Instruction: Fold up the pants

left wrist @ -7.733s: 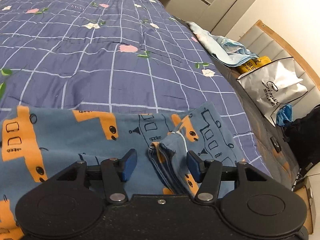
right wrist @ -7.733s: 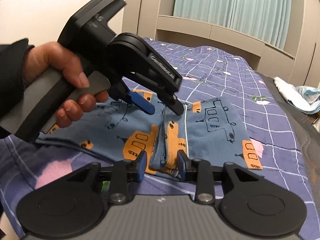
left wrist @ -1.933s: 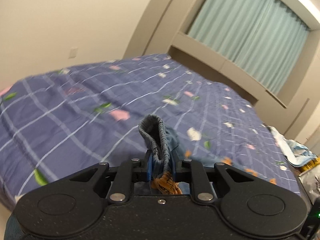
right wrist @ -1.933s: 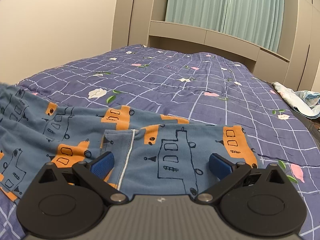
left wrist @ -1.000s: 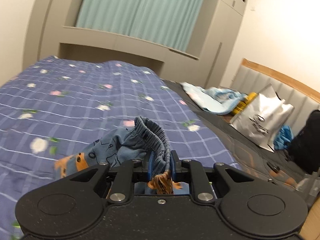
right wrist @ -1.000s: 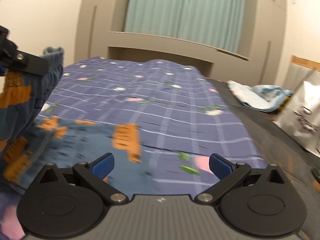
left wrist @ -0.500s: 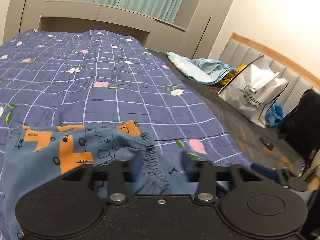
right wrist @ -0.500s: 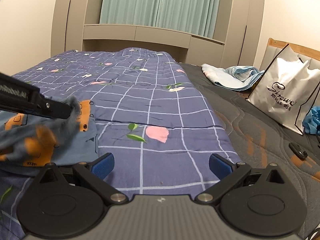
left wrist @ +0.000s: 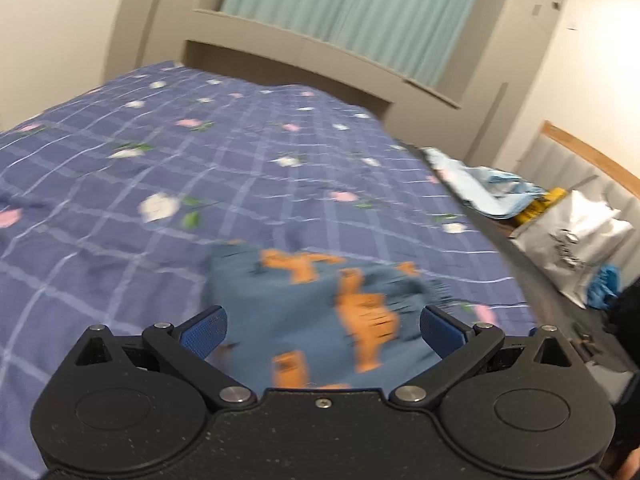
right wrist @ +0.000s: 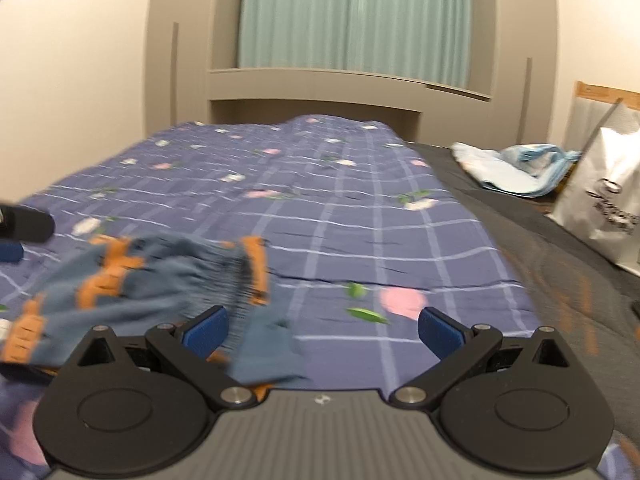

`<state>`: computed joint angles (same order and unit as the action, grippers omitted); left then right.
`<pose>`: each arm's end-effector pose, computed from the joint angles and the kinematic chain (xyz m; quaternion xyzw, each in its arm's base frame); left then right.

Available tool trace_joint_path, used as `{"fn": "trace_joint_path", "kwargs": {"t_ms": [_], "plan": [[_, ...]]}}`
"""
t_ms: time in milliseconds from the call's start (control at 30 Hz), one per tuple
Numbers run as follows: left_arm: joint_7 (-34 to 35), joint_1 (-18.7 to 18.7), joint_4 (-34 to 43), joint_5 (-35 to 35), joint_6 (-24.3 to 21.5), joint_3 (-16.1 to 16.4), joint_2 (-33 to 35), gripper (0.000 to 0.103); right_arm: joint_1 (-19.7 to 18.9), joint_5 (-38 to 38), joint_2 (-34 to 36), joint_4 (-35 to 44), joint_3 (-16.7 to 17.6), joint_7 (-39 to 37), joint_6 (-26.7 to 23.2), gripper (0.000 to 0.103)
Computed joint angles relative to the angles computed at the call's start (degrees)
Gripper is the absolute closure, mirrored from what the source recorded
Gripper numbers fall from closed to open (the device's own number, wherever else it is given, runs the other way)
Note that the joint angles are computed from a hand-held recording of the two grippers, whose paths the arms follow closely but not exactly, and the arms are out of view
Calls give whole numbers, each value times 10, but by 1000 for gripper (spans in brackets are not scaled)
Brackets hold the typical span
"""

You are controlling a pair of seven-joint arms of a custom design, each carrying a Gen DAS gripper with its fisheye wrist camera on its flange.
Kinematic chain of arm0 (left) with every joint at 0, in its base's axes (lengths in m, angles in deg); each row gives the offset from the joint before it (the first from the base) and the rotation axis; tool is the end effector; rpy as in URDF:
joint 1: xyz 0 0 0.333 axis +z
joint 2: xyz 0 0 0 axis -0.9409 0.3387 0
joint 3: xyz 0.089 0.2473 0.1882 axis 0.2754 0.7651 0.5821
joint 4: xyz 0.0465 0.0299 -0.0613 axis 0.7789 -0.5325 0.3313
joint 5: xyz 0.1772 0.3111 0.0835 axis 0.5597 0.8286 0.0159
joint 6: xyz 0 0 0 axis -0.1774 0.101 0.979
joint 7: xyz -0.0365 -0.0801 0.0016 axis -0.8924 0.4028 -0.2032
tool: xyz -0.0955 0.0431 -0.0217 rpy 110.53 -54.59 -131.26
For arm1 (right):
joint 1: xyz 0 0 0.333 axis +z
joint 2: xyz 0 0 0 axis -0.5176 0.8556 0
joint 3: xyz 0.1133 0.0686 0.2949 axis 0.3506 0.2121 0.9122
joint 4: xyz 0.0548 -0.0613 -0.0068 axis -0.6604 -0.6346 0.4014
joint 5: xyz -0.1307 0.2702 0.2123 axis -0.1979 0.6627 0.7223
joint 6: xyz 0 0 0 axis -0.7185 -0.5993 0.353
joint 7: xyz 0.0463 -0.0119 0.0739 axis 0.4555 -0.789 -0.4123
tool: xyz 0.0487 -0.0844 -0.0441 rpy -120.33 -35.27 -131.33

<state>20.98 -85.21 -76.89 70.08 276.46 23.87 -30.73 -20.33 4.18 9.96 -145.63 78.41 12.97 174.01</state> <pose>0.6268 -0.1446 0.4038 -0.6808 0.5477 -0.4310 0.2254 0.6789 0.1314 0.3771 -0.6815 0.5219 -0.3398 0.3843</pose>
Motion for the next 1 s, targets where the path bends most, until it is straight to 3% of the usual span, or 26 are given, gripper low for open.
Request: {"fn": "trace_joint_path", "kwargs": {"t_ms": [133, 167, 300, 367, 533, 700, 800, 867, 1000], "plan": [[1, -101, -17, -54, -52, 118, -6, 1, -85, -65, 8, 16, 108, 19, -29, 0], [-6, -110, -18, -52, -62, 131, -5, 1, -114, -80, 14, 22, 145, 26, -41, 0], [-30, -76, -27, -22, -75, 101, -8, 1, -193, -96, 36, 39, 253, 43, -88, 5], [-38, -50, -28, -3, -75, 75, -9, 1, -220, -87, 44, 39, 288, 41, -99, 8], [-63, -50, -29, 30, -81, 77, -9, 1, -239, -44, 44, 29, 315, 51, -107, 13], [-86, -62, -30, 50, -88, 94, -10, 1, -199, -26, 29, 26, 267, 59, -99, 15], [-98, -73, -30, 62, -91, 107, -10, 1, -201, -16, 32, 30, 270, 69, -103, 30], [-104, -72, -30, 70, -91, 107, -10, 1, -203, -12, 33, 28, 274, 73, -99, 46], [-114, -68, -29, 81, -93, 104, -11, 1, -198, -15, 29, 18, 265, 81, -85, 65]]}}
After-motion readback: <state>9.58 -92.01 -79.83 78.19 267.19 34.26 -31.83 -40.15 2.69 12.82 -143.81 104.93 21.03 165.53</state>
